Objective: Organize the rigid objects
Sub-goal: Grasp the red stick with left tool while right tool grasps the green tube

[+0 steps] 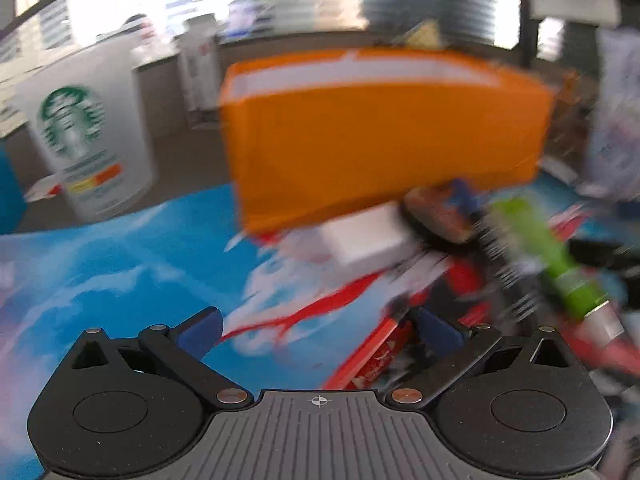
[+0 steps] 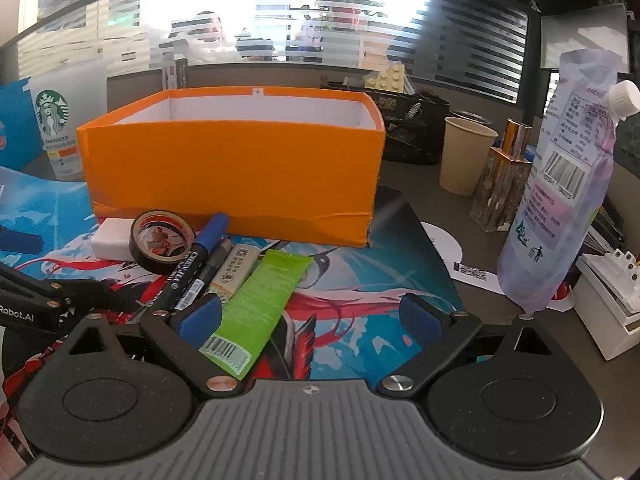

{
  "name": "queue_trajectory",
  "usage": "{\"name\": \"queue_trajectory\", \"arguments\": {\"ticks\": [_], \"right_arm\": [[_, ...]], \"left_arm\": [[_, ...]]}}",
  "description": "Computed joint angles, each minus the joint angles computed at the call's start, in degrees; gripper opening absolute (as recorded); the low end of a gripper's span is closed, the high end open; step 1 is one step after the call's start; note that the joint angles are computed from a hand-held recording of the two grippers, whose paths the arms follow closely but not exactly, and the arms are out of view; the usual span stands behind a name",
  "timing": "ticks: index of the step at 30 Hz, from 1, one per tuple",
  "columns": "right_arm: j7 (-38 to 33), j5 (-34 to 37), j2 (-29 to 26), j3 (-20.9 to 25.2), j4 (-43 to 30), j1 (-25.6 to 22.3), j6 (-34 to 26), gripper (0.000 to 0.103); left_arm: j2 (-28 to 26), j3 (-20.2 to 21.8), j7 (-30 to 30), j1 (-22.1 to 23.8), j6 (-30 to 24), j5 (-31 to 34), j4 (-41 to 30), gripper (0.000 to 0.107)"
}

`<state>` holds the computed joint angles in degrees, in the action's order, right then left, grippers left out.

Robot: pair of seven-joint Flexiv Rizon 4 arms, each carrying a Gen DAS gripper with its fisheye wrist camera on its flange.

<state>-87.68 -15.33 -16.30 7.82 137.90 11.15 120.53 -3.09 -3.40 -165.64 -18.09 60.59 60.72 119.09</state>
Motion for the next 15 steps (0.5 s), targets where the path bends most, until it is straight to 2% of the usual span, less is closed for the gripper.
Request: {"name": "queue_trajectory", "arguments": {"ticks": [2, 5, 11, 15], "right_arm": [[-0.3, -0.5, 0.2, 0.3, 0.4, 0.0, 0.0, 0.096], [-0.4, -2.2, 0.3, 1.0, 1.0, -0.6, 0.1, 0.095], [3.5, -8.0, 0.6, 2.9, 1.7, -3.5, -2.4, 0.078], [6.9, -10.1, -0.2, 3.7, 1.1, -5.0, -3.7, 0.082]], "left_arm": [[1.4, 0.2, -2.2, -0.1, -1.1, 0.7, 1.2, 0.103], [3.2, -0.4, -2.3, 0.4, -2.7, 0.2, 2.5, 0.103], [4.5, -1.7, -1.0, 1.6, -1.4, 0.8, 4.0, 0.103], [3.9, -1.5, -1.5, 2.7, 1.1, 0.2, 4.2, 0.103]]}}
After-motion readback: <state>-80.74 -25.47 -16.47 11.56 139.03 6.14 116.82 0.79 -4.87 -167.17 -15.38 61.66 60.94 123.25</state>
